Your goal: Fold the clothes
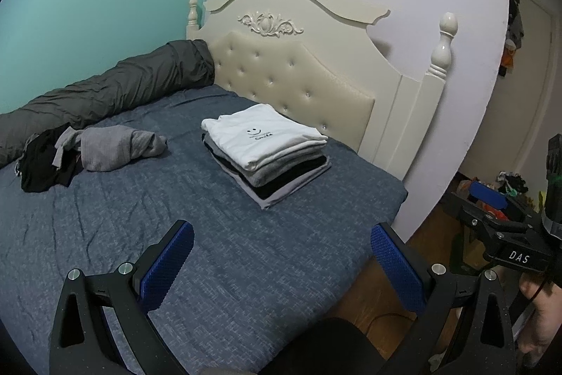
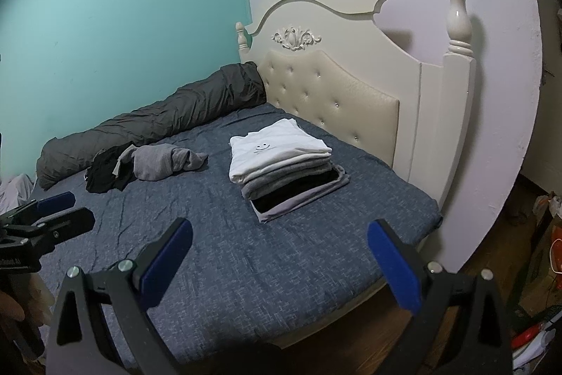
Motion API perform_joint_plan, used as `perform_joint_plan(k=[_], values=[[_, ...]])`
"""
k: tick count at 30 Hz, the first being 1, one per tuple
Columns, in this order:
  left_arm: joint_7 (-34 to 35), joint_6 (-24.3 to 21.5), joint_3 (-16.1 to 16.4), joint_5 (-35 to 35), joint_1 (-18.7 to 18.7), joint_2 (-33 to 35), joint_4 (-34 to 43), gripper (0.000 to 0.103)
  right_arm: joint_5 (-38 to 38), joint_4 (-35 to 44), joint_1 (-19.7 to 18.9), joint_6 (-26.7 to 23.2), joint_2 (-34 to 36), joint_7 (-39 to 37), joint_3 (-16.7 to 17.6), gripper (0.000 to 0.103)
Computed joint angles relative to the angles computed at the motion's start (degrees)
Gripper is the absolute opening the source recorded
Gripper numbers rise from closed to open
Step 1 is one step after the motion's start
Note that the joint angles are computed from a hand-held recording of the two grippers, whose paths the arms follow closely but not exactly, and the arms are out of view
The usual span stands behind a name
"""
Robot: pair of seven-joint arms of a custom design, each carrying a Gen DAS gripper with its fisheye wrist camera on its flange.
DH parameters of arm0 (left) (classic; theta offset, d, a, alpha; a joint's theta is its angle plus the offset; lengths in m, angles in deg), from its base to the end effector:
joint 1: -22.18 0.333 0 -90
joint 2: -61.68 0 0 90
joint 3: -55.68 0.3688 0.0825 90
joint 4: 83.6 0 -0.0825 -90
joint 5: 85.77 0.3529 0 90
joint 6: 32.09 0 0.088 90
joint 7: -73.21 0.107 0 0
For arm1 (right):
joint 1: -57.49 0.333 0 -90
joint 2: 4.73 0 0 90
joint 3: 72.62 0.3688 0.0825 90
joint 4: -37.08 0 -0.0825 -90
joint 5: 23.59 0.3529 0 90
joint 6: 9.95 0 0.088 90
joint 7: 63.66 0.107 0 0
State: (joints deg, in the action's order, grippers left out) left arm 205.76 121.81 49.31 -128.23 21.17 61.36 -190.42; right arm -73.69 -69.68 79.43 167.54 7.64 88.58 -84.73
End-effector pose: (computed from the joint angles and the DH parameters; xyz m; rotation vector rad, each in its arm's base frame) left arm 0.5762 -0.0531 0.6654 -1.4269 2.0122 -1.1646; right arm 0.6068 0.1838 0.5684 -1.5334 1.5794 -0.7738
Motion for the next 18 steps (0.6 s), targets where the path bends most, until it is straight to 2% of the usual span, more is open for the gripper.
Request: perform_joint_plan(k=[8, 18], values=[[0.40, -0.17, -0.02, 0.10, -0.08, -0.15, -0.13, 0.103, -0.73, 0.08, -0.02, -0.26, -0.06, 0.56, 0.16, 0.101], [-0.56, 0.29, 0.05, 1.02, -0.17, -0.29, -0.59, 0.103, 2.49, -0.35, -0.58, -0.31, 0.15, -2.53, 1.15, 0.101]])
